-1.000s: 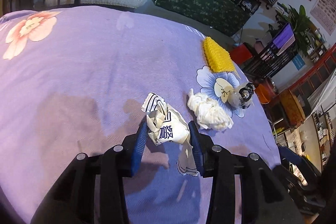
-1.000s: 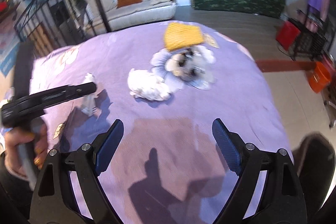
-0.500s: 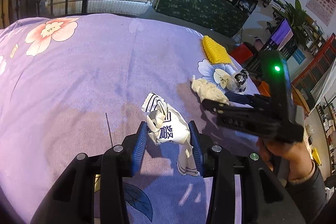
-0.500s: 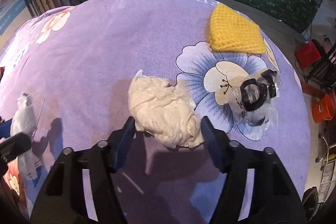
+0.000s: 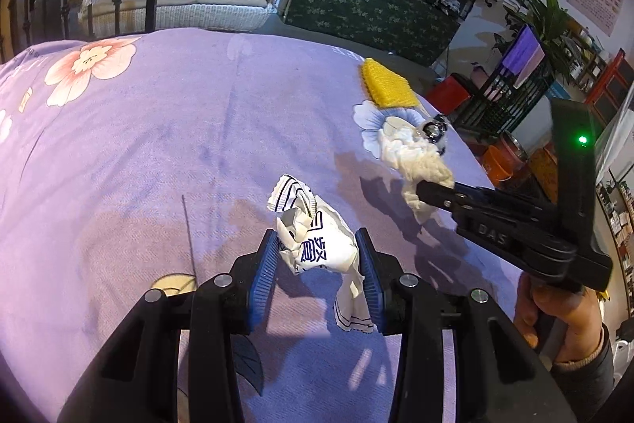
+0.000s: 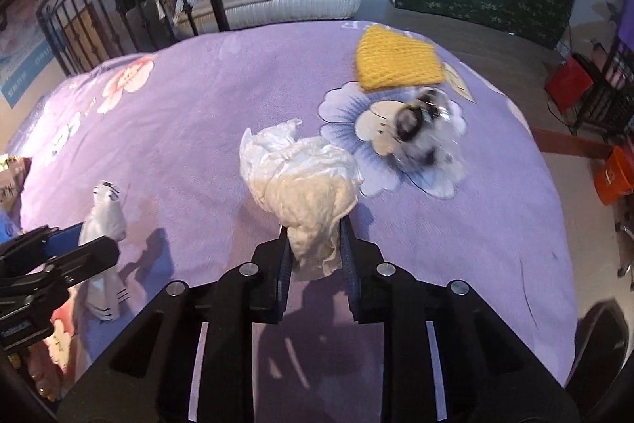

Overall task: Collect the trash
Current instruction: 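Carry the crumpled tissue over the bin with the right tool and release it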

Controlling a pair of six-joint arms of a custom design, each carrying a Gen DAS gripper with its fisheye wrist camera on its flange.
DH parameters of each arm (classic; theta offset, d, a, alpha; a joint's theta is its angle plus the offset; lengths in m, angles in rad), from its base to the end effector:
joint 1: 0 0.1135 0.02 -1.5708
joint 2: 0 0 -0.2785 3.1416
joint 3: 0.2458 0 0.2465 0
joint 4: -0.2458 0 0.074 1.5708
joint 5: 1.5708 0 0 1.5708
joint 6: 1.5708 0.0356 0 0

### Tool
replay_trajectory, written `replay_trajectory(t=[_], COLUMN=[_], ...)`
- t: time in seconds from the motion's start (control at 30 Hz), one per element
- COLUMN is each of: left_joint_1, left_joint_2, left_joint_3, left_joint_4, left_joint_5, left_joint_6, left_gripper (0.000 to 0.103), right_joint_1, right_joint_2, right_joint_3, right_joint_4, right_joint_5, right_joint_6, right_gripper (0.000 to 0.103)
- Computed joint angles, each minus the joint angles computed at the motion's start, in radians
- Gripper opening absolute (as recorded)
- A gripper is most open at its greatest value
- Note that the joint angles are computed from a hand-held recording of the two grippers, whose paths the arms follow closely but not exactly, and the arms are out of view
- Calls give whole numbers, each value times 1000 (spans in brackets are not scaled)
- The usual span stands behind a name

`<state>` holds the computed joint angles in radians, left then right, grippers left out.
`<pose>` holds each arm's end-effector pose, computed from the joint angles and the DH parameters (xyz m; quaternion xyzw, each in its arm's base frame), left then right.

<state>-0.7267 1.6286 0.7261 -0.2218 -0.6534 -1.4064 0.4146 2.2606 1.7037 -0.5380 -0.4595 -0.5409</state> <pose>0.2203 -0.1669 0.1488 -0.3749 0.8471 -0.0324 0.3753 0.4334 0.2080 0.1587 -0.4827 0.8157 0.2064 0.2430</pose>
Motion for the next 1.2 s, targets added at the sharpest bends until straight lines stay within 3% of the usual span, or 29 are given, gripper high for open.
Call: replay_trajectory(t=[0.57,0.93,1.2], left_joint_1=[-121,-154,-164], left_joint_2=[231,410,539], left_joint_3=[319,567,752], left_joint_4=[32,50,23], left_joint_5=[20,77,141], left_joint_6=[184,366,474], left_gripper=[39,39,39], right_joint_1=[-382,-607,-694], right_joint_2=[-227,-163,-44], right_joint_3=[-321,-278,-175], right_joint_4=[114,111,113], right_joint_5=[-168,-174,-96], right_joint_6=[4,26,76], right_gripper=[24,24,24])
